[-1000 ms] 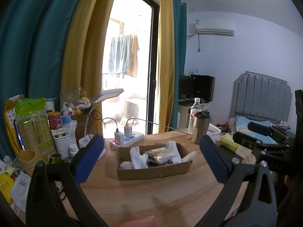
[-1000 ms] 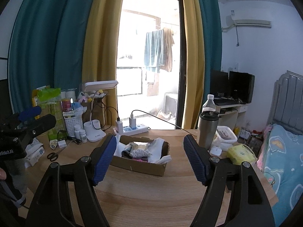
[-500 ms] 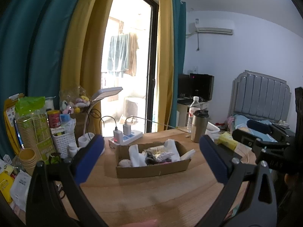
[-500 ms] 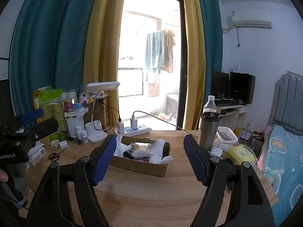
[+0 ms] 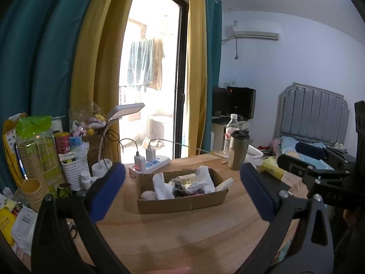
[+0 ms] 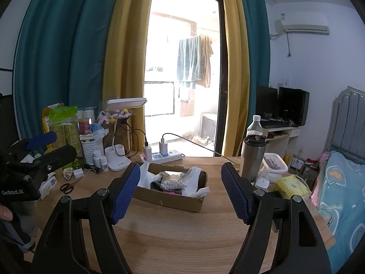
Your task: Organize soft objects
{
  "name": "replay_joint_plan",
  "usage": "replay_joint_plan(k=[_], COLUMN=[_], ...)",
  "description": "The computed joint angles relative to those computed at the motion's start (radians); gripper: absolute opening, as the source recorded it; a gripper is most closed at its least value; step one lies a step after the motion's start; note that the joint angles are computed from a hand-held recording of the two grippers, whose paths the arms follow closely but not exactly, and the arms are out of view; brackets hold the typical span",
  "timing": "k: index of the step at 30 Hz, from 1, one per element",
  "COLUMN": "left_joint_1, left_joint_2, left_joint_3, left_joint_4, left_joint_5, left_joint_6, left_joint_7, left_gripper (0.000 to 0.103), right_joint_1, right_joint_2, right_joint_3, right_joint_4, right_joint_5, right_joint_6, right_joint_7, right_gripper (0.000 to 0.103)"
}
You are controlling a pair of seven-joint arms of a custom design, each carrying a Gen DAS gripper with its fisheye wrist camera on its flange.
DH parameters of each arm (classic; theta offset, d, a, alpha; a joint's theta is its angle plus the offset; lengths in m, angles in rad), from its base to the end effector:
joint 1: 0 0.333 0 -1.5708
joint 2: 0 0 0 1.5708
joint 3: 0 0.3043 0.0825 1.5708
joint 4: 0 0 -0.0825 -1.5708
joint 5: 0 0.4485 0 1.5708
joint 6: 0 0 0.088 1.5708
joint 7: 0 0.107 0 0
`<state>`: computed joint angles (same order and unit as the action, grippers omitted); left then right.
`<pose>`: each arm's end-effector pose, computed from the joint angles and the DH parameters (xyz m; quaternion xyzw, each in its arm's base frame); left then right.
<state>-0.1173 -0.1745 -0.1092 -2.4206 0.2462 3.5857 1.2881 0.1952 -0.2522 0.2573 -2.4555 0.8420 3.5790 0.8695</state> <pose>0.5308 -0.1558 0.4880 -0.4797 0.6253 -0.5121 0.3415 0.4992 0.1449 0.4831 -0.6147 0.5190 -0.4191 0.4208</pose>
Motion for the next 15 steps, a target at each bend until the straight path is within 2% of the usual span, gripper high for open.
replay_joint_plan(k=[9, 15], left_joint_1=[0.004, -0.002], left_joint_2=[0.002, 0.001], left_joint_3=[-0.007, 0.005], left_joint_4=[0.001, 0.001], left_joint_5=[-0.022, 0.007], left_joint_6=[-0.004, -0.006], left_joint_7=[0.016, -0.003], left_gripper=[0.102, 0.102], right_joint_1=[0.003, 0.004], right_joint_2=[0.0, 0.0], right_joint_3=[-0.002, -0.003], right_joint_4=[0.0, -0.001], right_joint_5=[0.003, 0.003], right_joint_6=[0.001, 0.003], right_joint_7=[-0.002, -0.002], right_gripper=[0.077, 0.077])
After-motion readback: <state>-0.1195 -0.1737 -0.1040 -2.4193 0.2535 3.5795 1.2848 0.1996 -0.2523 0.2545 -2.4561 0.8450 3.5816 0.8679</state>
